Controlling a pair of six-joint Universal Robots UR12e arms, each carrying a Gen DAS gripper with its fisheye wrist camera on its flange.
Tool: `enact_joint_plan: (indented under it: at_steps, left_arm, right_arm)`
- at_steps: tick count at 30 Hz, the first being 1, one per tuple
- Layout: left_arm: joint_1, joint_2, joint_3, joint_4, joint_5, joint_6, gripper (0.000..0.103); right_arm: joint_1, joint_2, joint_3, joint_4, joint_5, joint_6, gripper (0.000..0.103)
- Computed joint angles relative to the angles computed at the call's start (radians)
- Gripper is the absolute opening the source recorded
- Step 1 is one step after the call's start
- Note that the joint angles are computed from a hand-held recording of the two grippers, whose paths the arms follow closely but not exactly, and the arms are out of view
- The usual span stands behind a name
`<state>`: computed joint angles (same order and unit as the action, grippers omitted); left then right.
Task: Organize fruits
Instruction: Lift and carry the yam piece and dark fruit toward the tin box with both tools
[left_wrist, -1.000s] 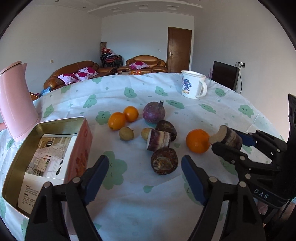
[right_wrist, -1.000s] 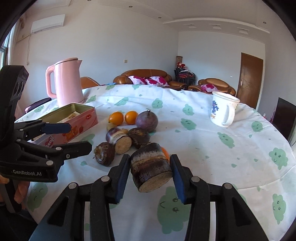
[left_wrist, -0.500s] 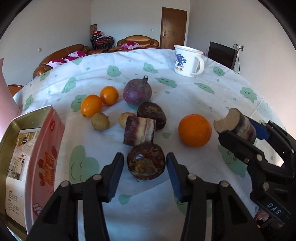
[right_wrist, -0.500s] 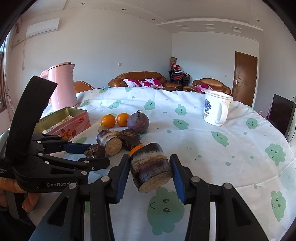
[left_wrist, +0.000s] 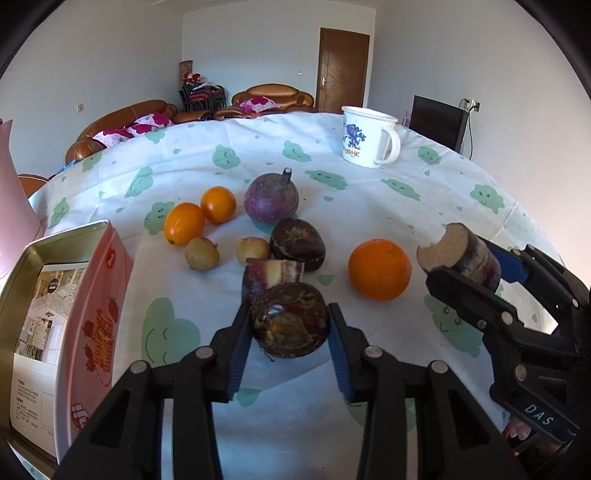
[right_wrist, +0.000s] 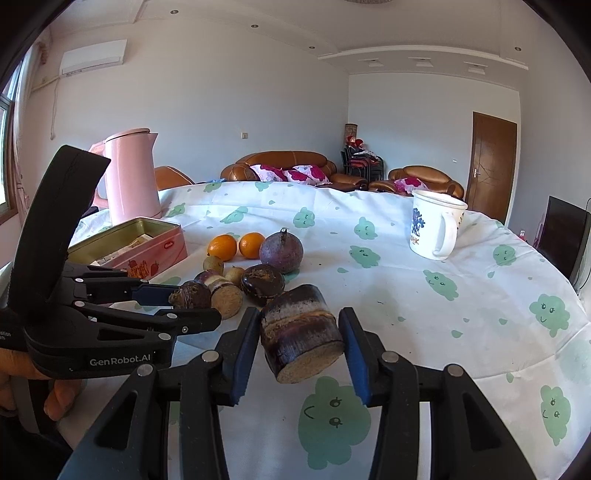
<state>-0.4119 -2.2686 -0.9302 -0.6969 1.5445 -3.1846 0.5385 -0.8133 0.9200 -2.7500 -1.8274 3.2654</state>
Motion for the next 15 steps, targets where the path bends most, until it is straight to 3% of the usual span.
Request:
enact_joint_plan:
  at_steps: [15]
  left_arm:
    - [-0.010,0.021,-0.056,0.136,0.056,0.025,0.041]
  right_arm:
    - [0.000,0.000,0.013,-0.056,0.007,-0.017,0.046]
